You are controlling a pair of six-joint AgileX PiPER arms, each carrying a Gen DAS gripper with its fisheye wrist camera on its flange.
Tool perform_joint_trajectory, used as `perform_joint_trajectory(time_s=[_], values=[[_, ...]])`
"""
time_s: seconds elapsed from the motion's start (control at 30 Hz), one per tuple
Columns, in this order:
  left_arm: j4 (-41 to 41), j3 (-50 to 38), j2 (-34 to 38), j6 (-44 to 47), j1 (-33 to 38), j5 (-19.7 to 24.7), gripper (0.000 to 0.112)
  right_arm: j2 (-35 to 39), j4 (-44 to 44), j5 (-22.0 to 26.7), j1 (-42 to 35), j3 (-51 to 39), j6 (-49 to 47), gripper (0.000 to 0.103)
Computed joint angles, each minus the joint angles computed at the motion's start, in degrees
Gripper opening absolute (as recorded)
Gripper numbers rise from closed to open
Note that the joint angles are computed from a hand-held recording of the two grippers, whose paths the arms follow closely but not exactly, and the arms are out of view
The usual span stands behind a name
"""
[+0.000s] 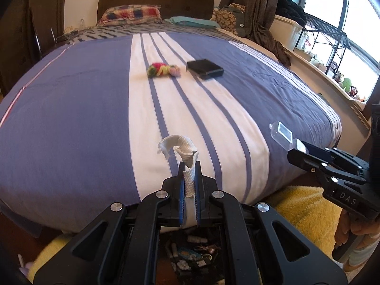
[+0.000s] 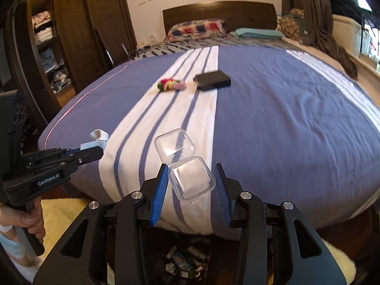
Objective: Collect trash
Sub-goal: 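Carry the clear box and white item down past the bed edge to the bin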
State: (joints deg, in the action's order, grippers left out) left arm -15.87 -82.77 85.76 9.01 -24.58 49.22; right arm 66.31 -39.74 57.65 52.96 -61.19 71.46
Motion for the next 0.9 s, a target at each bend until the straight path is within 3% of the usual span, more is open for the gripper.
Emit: perform_joint_trajectory(time_s=[0.23,0.57,0.9], values=[[-1.28,12.64,-6.42,-0.26,-1.14,-3.09,0.006,-2.15,2.15,-1.03,4.44,7.10,5.50,0.040],[-0.86,25.94,-9.90,-2.22,-3.65,-6.71,0.006,-1.18,5.12,-3.83,9.01,14.12,11.50,0.040],[-6.41,32.86,-4.98,3.09,-4.18,-8.31,0.006,3.31,11.78,-11.48,6.88,19.26,9.38,0.040]])
